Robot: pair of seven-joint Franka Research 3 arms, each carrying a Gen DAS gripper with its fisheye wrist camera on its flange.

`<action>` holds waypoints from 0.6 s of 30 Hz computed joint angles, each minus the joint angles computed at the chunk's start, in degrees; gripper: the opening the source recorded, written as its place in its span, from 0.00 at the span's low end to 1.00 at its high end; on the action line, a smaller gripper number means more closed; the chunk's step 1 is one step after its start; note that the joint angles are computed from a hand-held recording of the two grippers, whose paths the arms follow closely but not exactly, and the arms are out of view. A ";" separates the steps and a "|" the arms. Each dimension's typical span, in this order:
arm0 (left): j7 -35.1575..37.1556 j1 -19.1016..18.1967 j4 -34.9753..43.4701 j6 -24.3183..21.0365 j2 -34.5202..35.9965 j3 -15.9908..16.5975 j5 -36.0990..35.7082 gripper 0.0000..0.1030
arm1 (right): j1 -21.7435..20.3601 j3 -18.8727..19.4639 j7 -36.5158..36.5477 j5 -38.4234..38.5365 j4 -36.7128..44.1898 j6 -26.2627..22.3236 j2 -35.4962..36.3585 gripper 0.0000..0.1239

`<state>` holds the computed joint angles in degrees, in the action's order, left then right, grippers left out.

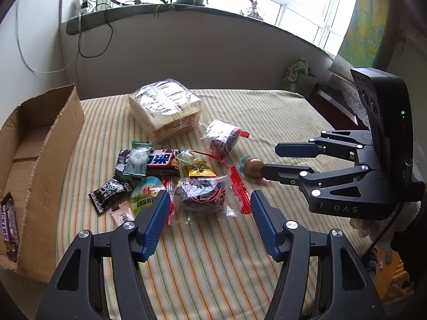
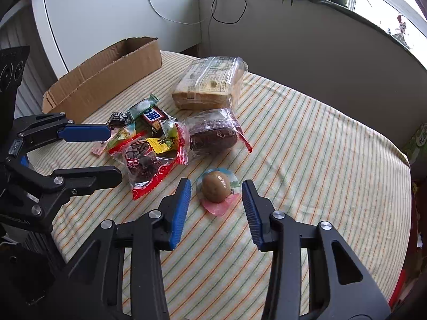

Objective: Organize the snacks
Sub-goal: 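Move the right gripper to the chocolate egg while the left gripper approaches the red snack bag, then close the right gripper on the chocolate egg while the left gripper grasps the red snack bag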

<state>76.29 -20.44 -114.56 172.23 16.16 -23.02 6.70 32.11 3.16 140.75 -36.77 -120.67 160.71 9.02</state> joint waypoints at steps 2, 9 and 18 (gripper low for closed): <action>0.00 -0.25 1.21 -0.67 1.07 0.26 0.33 0.60 | -0.34 0.05 -1.04 0.92 0.24 0.51 0.60 0.33; -0.81 -2.04 4.44 -3.43 3.86 1.85 2.57 0.60 | -0.04 -0.70 -5.00 4.76 1.41 1.51 2.97 0.31; -0.40 -1.22 5.09 -3.54 4.72 1.02 2.54 0.61 | 1.42 -2.27 -6.33 5.67 1.45 1.73 3.50 0.27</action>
<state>75.89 -21.65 -109.47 168.68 20.88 -22.00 9.24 33.53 0.89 134.42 -31.10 -119.23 162.44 12.52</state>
